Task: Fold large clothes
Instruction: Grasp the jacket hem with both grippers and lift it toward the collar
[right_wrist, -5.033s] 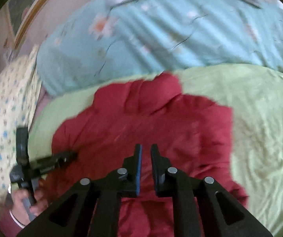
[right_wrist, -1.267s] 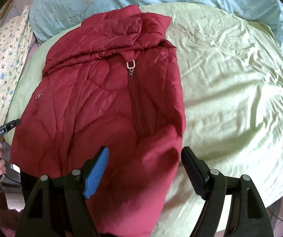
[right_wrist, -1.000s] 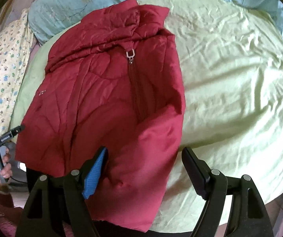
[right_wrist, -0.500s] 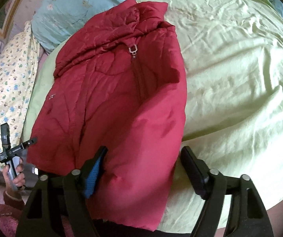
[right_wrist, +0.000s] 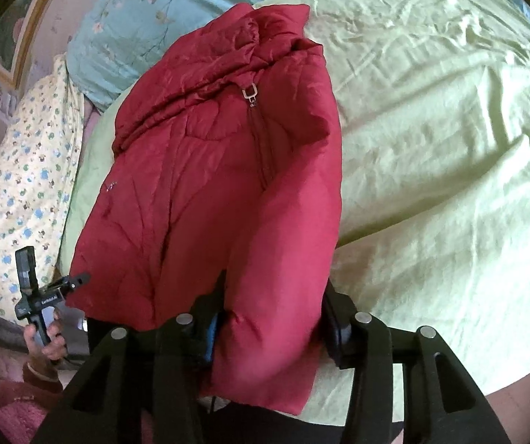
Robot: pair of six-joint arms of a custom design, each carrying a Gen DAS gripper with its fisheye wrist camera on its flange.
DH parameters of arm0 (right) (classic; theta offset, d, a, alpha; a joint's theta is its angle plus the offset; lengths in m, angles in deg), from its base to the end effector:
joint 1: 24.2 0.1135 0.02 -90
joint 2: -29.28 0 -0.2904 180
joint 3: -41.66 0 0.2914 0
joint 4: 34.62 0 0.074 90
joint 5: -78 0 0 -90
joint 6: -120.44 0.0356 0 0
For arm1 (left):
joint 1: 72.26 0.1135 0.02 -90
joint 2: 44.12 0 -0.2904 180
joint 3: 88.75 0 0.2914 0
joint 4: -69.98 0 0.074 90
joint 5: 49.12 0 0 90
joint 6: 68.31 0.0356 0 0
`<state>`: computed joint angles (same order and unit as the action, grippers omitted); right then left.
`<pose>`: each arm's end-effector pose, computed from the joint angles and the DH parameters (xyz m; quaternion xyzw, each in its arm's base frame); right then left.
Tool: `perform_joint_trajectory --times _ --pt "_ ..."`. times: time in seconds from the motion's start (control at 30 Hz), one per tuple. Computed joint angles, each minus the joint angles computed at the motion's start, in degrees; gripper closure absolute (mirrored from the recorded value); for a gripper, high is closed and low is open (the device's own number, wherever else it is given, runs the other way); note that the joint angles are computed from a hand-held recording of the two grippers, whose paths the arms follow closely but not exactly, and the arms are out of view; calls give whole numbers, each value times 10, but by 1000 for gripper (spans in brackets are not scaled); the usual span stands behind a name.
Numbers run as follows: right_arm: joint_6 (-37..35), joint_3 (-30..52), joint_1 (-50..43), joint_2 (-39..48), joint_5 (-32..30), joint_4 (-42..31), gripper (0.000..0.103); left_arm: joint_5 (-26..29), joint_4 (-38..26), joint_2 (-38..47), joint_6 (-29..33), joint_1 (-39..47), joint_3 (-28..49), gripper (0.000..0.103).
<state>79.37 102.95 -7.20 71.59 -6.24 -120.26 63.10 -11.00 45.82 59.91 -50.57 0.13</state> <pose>0.1198 0.0329 0.3033 0.2788 0.9376 0.0686 0.1963 0.3078 0.1079 0.2926 0.1540 0.9668 -0.1325 0.1550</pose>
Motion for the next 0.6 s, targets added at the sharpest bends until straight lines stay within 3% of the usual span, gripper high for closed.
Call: perform_joint_trajectory --times 0.1,0.17,0.23,0.33,0.43,0.6 --pt "13 -5 11 -5 3 4 57 2 1 -3 9 2 -4 28" --pt "19 -3 23 -3 9 1 59 3 5 -10 16 3 -10 37" --pt "23 2 37 1 22 -4 64 8 7 -21 28 5 -15 55" --pt "26 9 50 4 32 -7 71 22 -6 -26 45 12 -7 74" --pt "32 20 70 8 43 -3 74 35 -13 -34 61 17 -1 81" --pt "46 39 111 25 60 -16 77 46 -19 -60 101 33 -12 83"
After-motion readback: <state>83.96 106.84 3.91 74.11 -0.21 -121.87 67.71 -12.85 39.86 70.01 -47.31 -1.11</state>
